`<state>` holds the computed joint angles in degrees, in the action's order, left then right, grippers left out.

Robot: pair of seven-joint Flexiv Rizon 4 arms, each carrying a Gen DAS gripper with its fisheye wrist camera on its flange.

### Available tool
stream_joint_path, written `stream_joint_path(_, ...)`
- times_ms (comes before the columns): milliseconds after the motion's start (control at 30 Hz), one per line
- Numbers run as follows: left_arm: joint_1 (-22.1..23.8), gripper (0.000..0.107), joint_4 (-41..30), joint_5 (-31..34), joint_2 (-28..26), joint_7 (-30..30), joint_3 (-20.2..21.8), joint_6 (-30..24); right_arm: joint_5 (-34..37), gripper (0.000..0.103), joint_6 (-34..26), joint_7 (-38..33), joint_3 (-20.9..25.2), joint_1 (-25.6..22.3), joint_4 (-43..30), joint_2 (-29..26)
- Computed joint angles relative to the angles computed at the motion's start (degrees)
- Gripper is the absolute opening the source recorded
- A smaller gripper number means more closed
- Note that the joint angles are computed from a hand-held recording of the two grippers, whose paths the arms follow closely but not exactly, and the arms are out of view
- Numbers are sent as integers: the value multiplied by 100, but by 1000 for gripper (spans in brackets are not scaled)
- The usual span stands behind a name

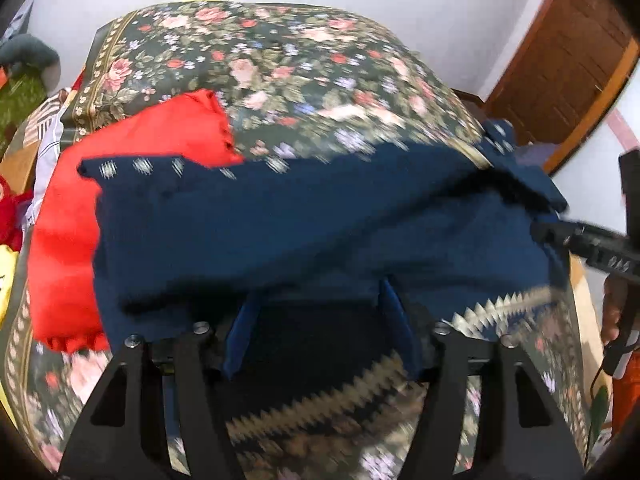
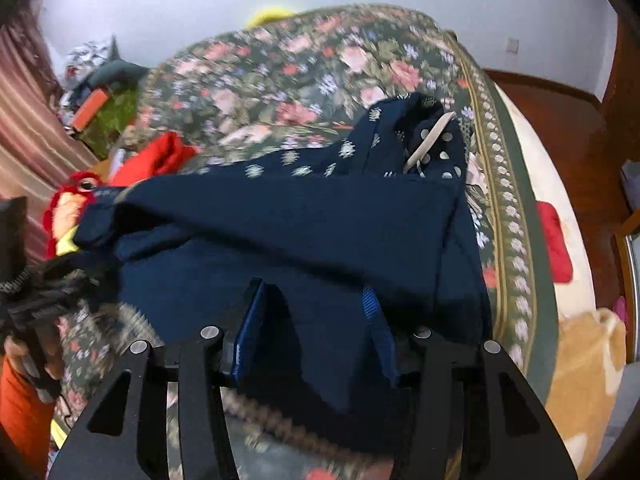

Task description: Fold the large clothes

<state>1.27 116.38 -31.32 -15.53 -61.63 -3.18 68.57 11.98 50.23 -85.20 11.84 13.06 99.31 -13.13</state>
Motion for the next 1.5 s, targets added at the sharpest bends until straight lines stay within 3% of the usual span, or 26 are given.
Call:
stream_joint_path(167,-170,64,-1157,1585,-627,-1412,833,-312,-796,46,327,686,-305,190,-309,-337)
stream_joint_path(267,107,57,-1434,1570,-707,-1662,709,-428,-1269,46,673,1255,-436,250,-254,-357)
stream_joint_path(333,46,57,-1501,1810,-685,-2038,846,-189,-1630,46,996,1679,-500,309,-50,-238)
stream_joint_path(400,-121,57,-1523,2328,-607,-2503,1102,171,-1405,46,1095,1390,-247,165,29,-110)
stream_joint_path(600,262,57,-857,1788,-121,-1693,392,339,-709,47,1133,396,227,150,338,259)
stream_joint_path(800,135,60,-211,954,183,-569,-91,292,282,48,795,-393,406,282,398,451)
stream_joint_path(833,98,60,-127,775,197,-375,-170,282,259,53,774,-435,384,335,441,446)
stream_joint_path(867,64,60,-36,563,202,-177,-253,276,195,66,754,-466,353,382,495,431)
stream_joint_path(933,-47,68,112,338,192,63,-290,289,-172,83,784,-344,238,490,671,378)
stream_joint_path(1000,-314,78,222,835,113,-126,-16,472,-703,83,1005,101,73,579,997,375)
stream_joint_path(1033,-414,83,324,1051,89,-292,105,704,-644,83,1013,87,90,528,1052,388)
stream_joint_path(1100,-313,94,678,850,160,-227,-29,1157,-376,83,1089,-116,146,387,1193,491)
stream_joint_path(1167,-81,94,994,337,300,124,-318,1335,-658,83,1204,81,73,396,1416,629)
stream_joint_path(1333,2,94,1346,-45,541,231,-232,1414,-767,83,1053,539,-51,260,1690,883)
stream_joint_path(1433,128,98,1430,-884,667,530,-304,972,-710,83,877,868,-125,154,1797,1004)
stream_joint_path(1500,29,98,1357,-622,690,149,4,671,-553,83,738,805,-122,104,1827,1125)
